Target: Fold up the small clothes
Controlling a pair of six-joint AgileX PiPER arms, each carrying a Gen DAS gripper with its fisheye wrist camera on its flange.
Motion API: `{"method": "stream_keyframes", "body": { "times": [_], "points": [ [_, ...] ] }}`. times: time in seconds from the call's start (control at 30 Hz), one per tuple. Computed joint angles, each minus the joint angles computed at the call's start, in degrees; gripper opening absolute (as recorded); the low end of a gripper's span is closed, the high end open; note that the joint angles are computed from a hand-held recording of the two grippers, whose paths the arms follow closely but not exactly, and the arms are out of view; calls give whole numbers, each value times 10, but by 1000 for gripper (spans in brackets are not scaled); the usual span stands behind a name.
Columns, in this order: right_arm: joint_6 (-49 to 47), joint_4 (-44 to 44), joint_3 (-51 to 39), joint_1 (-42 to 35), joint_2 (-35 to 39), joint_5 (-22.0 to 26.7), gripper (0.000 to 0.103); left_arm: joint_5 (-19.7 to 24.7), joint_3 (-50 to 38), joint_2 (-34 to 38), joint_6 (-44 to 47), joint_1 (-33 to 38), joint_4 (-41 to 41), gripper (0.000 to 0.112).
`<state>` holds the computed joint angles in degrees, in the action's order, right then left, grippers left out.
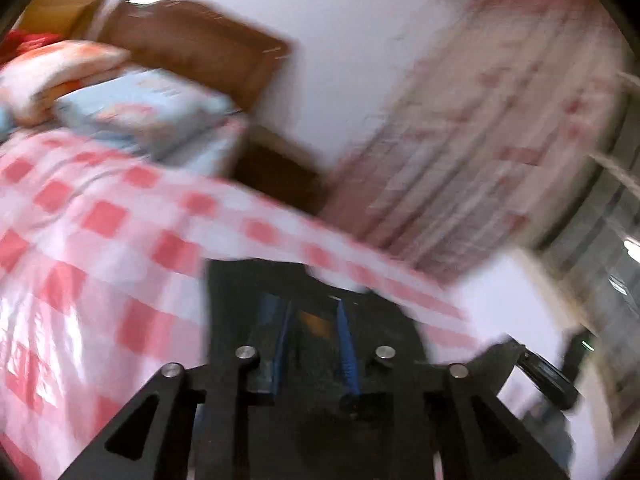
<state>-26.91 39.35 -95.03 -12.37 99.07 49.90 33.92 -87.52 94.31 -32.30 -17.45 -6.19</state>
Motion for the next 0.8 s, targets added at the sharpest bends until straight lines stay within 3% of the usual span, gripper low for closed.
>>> {"method": "stream_keyframes", "body": {
  "times": [0.03,0.1,0.13,0.2,0.27,0.37,0.47,0.6,0.73,0.8],
  "points": [
    [48,-53,-27,12,26,1,103,43,-48,43,-52,-2,56,24],
    [74,-91,-12,17,39,-4,103,85,-76,88,-120,-7,113,24],
    [53,-75,30,12,22,-20,103,74,-55,86,-132,-11,110,24],
    [-42,-21,145,4,-14,-89,103,13,27,65,-141,-20,112,24],
    [-125,50,229,-13,-31,-127,103,-44,92,45,-143,-30,117,24],
    [-219,153,269,-54,-24,-114,103,-91,164,2,-192,-52,193,25],
    [-206,129,243,-48,-24,-117,103,-83,139,13,-135,-53,184,25],
    [-150,29,128,-5,20,-70,103,-82,116,10,-147,-49,194,30],
    [-70,-111,12,53,87,-11,103,-6,32,76,-43,-39,115,31],
    [-51,-162,-1,72,96,-11,103,9,23,90,-34,-42,137,31]
  ]
}}
